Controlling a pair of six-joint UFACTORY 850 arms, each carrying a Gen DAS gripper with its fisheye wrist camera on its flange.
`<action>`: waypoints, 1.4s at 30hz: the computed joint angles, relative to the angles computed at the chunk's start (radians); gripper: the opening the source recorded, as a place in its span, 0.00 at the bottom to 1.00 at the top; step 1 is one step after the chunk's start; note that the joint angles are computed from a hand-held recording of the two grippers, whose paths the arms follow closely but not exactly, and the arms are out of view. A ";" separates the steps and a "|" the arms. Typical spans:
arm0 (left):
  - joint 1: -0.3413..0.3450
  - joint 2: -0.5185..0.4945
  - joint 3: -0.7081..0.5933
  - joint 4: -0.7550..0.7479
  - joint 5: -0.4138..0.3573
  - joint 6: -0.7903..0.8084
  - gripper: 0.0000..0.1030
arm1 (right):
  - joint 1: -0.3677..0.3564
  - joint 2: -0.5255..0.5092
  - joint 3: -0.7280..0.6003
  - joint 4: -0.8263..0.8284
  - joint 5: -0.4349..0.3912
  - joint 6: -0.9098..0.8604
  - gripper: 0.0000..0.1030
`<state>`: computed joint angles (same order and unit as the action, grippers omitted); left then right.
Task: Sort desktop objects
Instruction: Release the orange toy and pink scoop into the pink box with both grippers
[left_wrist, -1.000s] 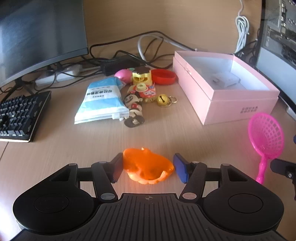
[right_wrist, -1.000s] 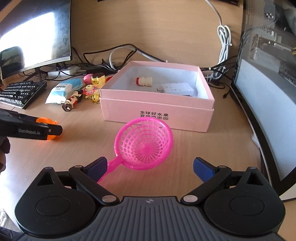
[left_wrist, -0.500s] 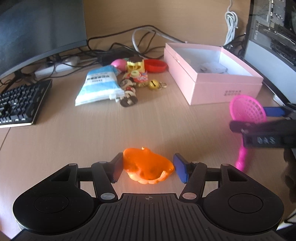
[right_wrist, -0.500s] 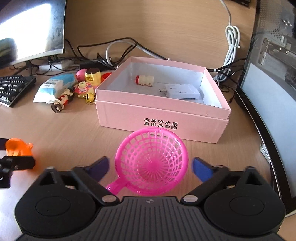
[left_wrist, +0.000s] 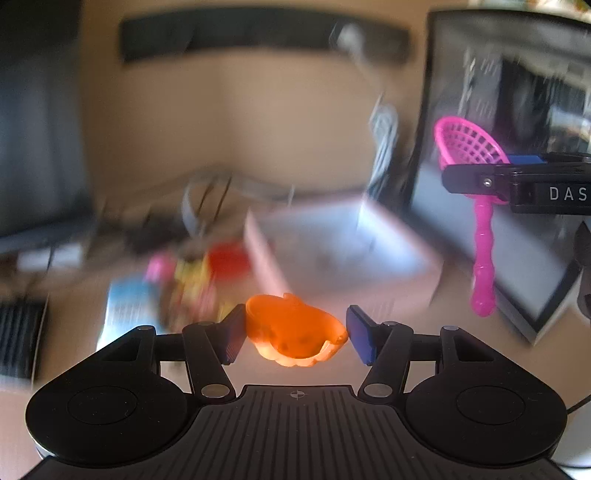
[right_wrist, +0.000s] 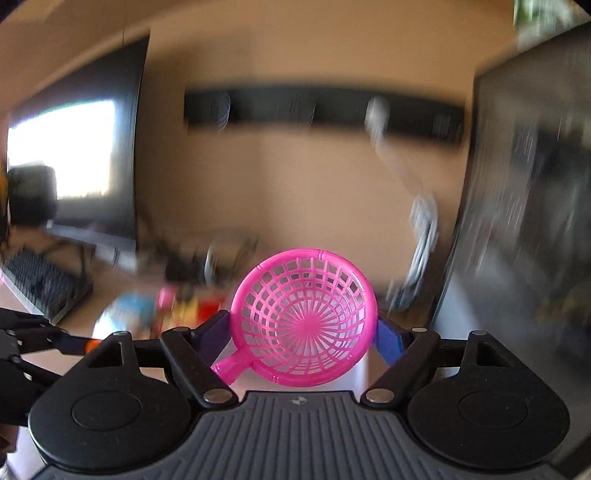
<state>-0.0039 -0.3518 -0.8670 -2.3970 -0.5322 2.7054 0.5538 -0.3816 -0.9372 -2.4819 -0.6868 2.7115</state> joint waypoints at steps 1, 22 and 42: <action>-0.009 -0.007 -0.023 0.001 -0.008 -0.002 0.61 | -0.004 0.002 -0.008 0.000 -0.020 -0.023 0.79; -0.033 -0.286 -0.371 0.231 0.137 -0.336 0.92 | -0.132 -0.296 -0.369 0.055 0.192 -0.059 0.79; 0.084 -0.224 -0.157 -0.329 0.220 0.145 0.97 | -0.059 -0.294 -0.344 0.162 0.223 -0.117 0.92</action>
